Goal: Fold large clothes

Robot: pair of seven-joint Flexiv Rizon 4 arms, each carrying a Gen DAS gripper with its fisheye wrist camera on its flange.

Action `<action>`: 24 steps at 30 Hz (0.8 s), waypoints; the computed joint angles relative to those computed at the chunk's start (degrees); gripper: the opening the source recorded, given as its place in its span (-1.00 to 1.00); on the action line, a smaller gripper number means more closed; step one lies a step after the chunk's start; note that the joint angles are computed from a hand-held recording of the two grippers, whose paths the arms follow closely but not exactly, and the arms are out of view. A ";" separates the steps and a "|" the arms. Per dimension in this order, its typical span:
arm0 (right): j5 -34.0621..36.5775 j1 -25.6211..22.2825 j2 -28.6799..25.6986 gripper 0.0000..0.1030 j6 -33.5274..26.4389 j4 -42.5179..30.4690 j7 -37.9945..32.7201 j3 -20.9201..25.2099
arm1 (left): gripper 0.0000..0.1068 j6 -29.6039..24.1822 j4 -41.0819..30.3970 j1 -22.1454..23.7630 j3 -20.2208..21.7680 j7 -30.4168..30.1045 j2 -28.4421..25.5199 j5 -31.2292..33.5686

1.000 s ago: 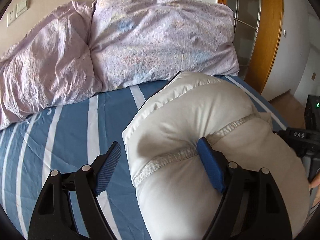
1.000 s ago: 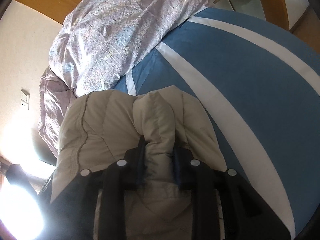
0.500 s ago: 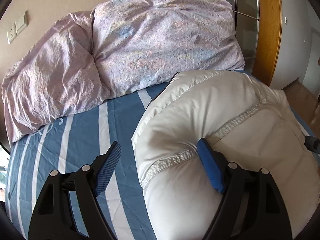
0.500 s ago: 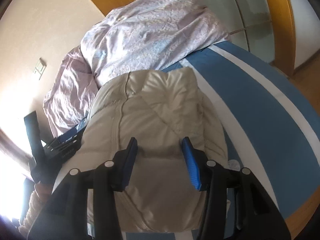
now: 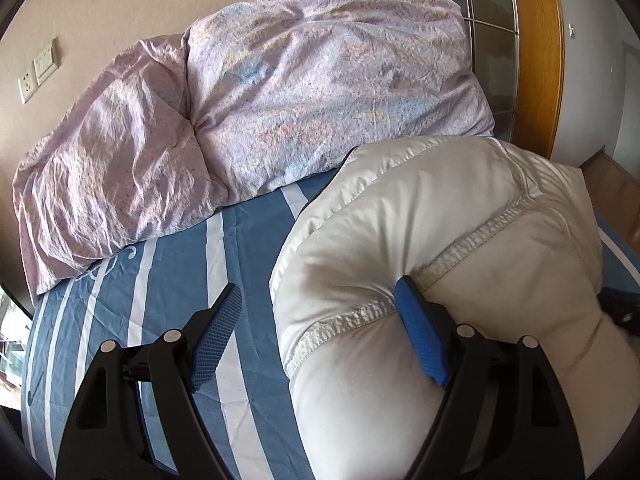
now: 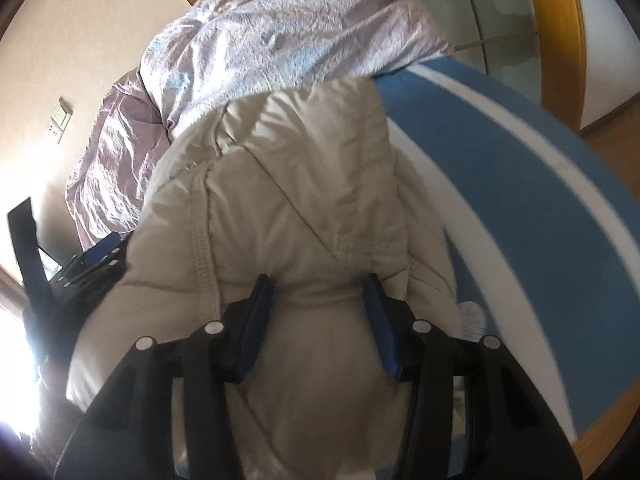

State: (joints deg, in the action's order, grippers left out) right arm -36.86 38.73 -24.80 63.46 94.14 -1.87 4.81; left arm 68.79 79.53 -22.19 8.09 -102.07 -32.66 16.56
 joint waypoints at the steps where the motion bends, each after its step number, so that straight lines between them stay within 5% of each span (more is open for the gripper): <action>1: -1.09 0.27 0.58 -0.05 1.11 0.64 0.74 -0.54 | 0.50 -0.01 0.10 0.23 -0.28 0.14 0.01 -0.30; 5: -2.46 -0.16 1.55 0.10 5.11 1.26 -0.56 0.21 | 0.50 -0.25 -0.17 0.17 -0.14 0.13 -0.14 -0.31; 11: 6.42 -1.85 -1.64 0.29 5.21 -1.17 -8.62 3.82 | 0.50 0.04 -0.44 -0.33 0.50 -0.62 -0.35 0.56; 17: 7.86 0.19 -3.23 0.30 15.30 2.22 -6.36 -0.76 | 0.50 2.52 0.45 -0.68 1.04 -2.95 -0.02 1.54; 24: 16.37 -4.23 -4.04 0.37 14.21 -0.11 -14.69 5.71 | 0.50 7.85 13.65 14.40 -15.95 11.57 6.55 -20.53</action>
